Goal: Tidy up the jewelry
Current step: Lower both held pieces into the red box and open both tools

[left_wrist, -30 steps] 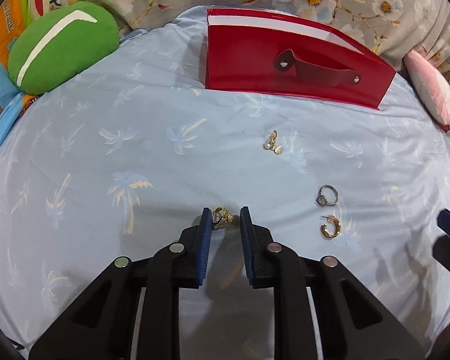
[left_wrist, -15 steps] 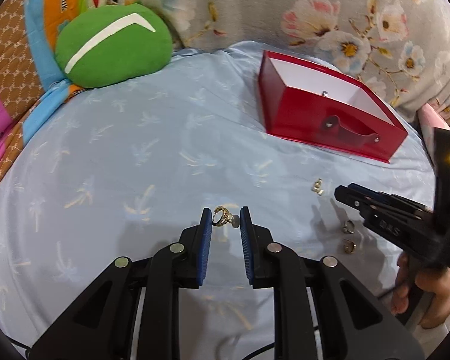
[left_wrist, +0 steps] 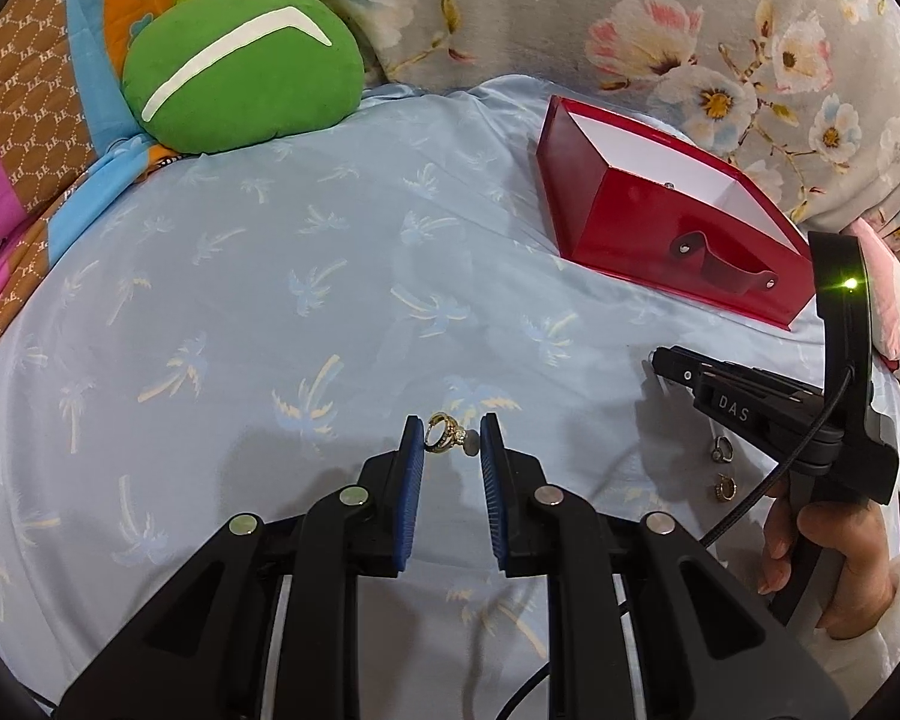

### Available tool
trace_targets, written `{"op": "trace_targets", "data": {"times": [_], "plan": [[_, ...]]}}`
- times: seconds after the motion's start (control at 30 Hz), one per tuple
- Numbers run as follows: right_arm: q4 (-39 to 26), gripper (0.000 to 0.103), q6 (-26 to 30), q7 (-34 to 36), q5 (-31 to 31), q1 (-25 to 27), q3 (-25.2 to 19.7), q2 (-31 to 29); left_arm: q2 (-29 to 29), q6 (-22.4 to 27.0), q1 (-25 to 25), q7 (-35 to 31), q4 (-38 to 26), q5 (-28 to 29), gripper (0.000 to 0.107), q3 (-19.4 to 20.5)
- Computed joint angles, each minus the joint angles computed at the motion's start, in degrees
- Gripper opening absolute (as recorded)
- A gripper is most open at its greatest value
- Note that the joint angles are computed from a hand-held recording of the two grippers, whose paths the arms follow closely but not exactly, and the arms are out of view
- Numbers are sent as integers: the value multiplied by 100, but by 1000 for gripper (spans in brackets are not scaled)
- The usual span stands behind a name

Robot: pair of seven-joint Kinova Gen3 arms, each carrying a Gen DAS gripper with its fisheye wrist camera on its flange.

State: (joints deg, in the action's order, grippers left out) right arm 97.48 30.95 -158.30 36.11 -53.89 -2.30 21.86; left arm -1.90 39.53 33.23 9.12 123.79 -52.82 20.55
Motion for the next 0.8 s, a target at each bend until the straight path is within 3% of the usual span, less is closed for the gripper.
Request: {"op": "trace_targets", "data": {"times": [0.17,0.47,0.6,0.8], "plan": [[304,6,20,-688,732,-357,208,-322,-54,12,-1,-39,-12,-21,18,28],[887,5,572,-1828,2158,-404,-45,-1374,-15,439,50,-484,-529,-163,18,133],[902,5,790,-1749,2362,-57,-196,-1783,114,635,134,-954,-1008,-344,18,94],[581,5,586,-969,2074,795,-225,-2051,582,783,326,-1722,-2095,-748,18,-140]]}}
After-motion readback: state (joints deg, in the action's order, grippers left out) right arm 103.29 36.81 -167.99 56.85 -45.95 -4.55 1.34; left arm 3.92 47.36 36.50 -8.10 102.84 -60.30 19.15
